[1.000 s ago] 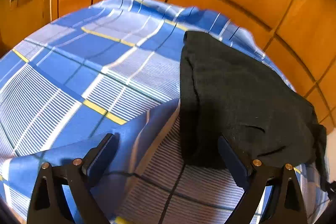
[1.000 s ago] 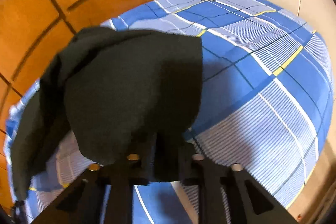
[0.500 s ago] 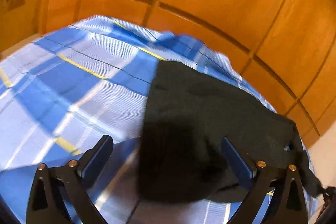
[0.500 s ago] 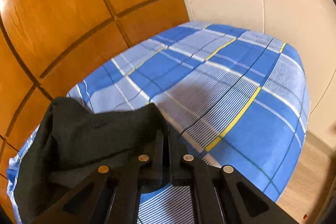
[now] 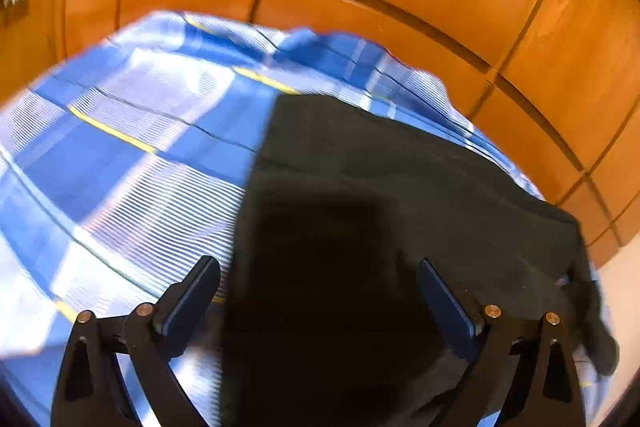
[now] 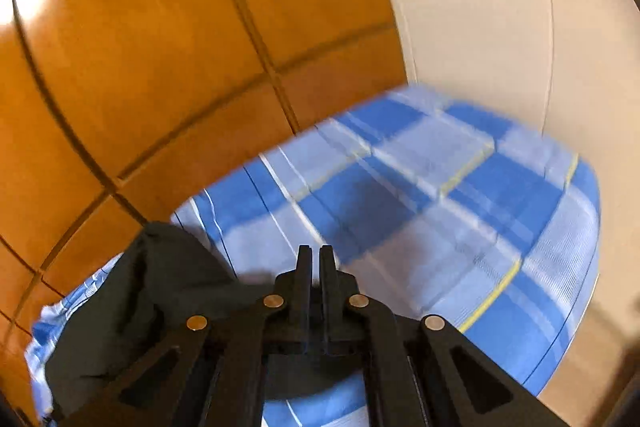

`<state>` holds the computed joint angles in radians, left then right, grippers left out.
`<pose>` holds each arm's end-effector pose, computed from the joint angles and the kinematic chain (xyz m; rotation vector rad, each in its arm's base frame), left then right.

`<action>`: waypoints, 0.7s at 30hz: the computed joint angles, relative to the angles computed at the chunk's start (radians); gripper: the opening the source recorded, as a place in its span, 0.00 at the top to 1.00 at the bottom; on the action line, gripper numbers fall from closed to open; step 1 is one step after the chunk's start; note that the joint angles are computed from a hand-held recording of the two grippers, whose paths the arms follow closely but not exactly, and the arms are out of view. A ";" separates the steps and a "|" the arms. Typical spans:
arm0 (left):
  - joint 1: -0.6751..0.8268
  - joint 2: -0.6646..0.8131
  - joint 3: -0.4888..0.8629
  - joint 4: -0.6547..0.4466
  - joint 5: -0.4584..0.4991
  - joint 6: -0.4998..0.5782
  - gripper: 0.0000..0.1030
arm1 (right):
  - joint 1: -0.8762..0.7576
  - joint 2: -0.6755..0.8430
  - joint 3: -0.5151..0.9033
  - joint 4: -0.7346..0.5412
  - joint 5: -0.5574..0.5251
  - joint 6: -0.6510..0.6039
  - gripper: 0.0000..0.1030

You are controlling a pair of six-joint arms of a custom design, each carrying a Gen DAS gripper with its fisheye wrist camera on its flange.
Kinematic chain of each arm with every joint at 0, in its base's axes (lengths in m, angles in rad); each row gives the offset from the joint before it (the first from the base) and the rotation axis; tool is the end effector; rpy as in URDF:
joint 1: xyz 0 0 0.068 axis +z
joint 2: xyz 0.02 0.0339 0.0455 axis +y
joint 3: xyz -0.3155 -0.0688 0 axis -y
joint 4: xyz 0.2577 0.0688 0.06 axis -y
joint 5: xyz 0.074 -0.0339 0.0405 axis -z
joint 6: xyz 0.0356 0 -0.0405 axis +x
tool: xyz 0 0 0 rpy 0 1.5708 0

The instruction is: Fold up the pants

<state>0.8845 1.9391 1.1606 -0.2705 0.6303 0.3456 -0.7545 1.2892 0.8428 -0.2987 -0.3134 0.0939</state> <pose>0.2763 0.3042 0.1805 -0.4290 2.3229 -0.2641 0.2042 -0.1769 0.2863 0.7899 2.1302 0.0168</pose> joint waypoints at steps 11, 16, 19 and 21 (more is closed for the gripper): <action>0.004 0.072 0.100 -0.180 -0.043 0.076 0.00 | 0.162 0.307 -0.043 0.043 0.163 -0.035 0.21; -0.080 0.083 0.081 -0.160 -0.187 0.163 0.00 | 0.201 0.467 0.023 0.098 0.192 0.017 0.17; -0.106 0.070 0.039 -0.114 -0.232 0.172 0.00 | 0.241 0.554 0.081 0.051 0.219 0.005 0.15; -0.114 0.057 0.023 -0.095 -0.259 0.164 0.12 | 0.273 0.545 0.054 0.081 0.274 0.003 0.19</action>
